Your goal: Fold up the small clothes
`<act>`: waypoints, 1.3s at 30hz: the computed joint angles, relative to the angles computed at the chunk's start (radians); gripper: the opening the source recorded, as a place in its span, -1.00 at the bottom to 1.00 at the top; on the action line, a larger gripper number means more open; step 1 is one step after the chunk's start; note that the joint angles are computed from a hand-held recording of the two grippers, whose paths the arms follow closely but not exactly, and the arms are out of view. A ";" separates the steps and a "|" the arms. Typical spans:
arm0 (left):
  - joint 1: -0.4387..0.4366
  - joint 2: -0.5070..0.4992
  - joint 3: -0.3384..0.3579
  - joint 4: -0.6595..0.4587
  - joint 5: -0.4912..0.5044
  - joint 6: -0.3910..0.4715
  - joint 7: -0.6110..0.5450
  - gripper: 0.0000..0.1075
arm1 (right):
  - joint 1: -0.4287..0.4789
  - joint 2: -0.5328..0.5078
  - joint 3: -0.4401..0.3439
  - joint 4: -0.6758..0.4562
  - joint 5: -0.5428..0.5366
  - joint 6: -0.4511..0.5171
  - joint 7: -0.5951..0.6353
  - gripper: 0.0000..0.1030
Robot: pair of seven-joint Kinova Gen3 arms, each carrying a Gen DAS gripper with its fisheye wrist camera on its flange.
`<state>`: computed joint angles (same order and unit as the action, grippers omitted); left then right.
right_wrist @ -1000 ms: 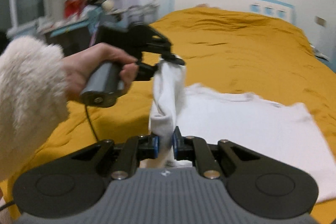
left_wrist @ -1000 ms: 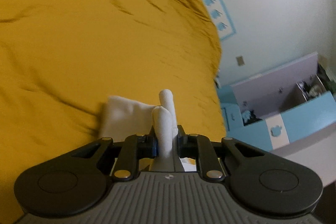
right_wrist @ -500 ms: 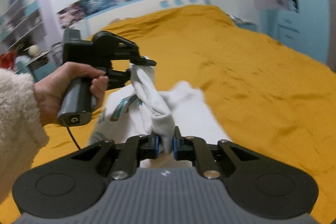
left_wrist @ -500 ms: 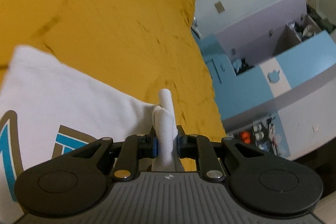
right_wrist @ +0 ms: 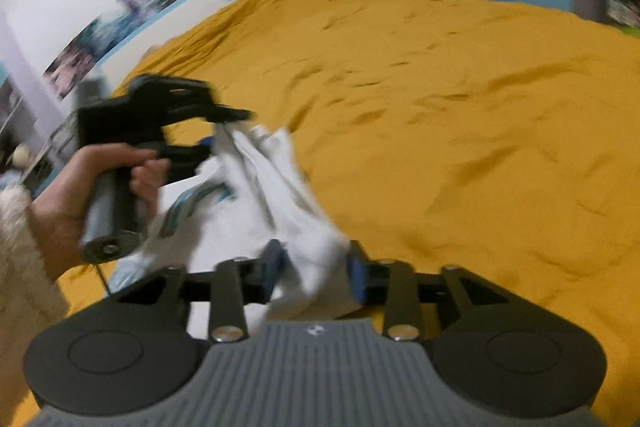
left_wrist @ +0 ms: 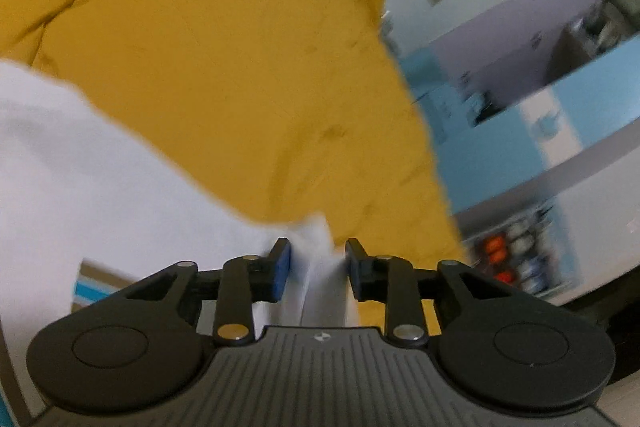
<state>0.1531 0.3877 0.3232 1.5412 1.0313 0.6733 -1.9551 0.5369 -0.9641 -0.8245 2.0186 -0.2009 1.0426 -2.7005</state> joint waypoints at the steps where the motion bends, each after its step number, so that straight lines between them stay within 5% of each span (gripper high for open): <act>1: -0.023 -0.012 0.005 -0.001 0.041 0.024 -0.041 -0.34 | -0.014 -0.001 0.010 -0.005 0.022 0.024 -0.028 -0.25; 6: -0.048 -0.199 -0.161 0.118 0.204 0.227 -0.244 0.02 | -0.189 0.034 0.059 0.036 0.202 -0.070 -0.156 -0.25; 10: -0.091 -0.384 -0.302 0.293 0.202 0.389 -0.398 0.12 | -0.316 0.214 0.127 0.047 0.359 -0.232 -0.134 -0.19; 12: -0.129 -0.477 -0.331 0.371 0.137 0.422 -0.415 0.12 | -0.310 0.306 0.151 0.046 0.395 -0.314 -0.065 -0.18; 17: -0.280 -0.683 -0.255 0.524 -0.041 0.360 -0.253 0.13 | -0.134 0.528 0.088 0.033 0.396 -0.502 0.128 -0.17; 21: -0.266 -0.656 -0.342 0.573 -0.048 0.431 -0.150 0.13 | 0.025 0.623 -0.018 0.003 0.334 -0.536 0.215 -0.17; 22: -0.249 -0.632 -0.374 0.577 -0.042 0.461 -0.149 0.13 | 0.045 0.641 -0.039 -0.004 0.330 -0.538 0.230 -0.28; 23: -0.243 -0.616 -0.388 0.580 -0.051 0.483 -0.143 0.13 | 0.075 0.661 -0.072 -0.013 0.342 -0.542 0.233 -0.72; 26: -0.208 -0.590 -0.398 0.578 -0.071 0.488 -0.147 0.13 | 0.157 0.674 -0.173 -0.017 0.450 -0.570 0.177 -0.87; 30: -0.187 -0.598 -0.400 0.597 -0.062 0.466 -0.178 0.13 | 0.152 0.699 -0.198 -0.037 0.611 -0.548 0.071 -1.00; 33: -0.172 -0.591 -0.389 0.606 -0.060 0.435 -0.177 0.16 | 0.040 0.818 -0.134 -0.046 0.694 -0.489 0.003 -1.00; 36: -0.175 -0.587 -0.410 0.616 -0.051 0.455 -0.208 0.16 | -0.053 0.812 0.005 0.007 0.634 -0.570 0.023 -0.83; 38: -0.183 -0.577 -0.426 0.623 -0.034 0.477 -0.238 0.16 | -0.093 0.728 0.098 0.061 0.553 -0.638 0.023 -0.33; 39: -0.191 -0.571 -0.437 0.630 -0.015 0.493 -0.256 0.16 | -0.131 0.691 0.144 0.079 0.512 -0.649 0.024 -0.33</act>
<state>-0.0374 -0.1836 -0.1134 2.1715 1.0162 1.1659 -2.2114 0.4063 -0.2733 -0.6804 2.0973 0.3115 0.3935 -2.6769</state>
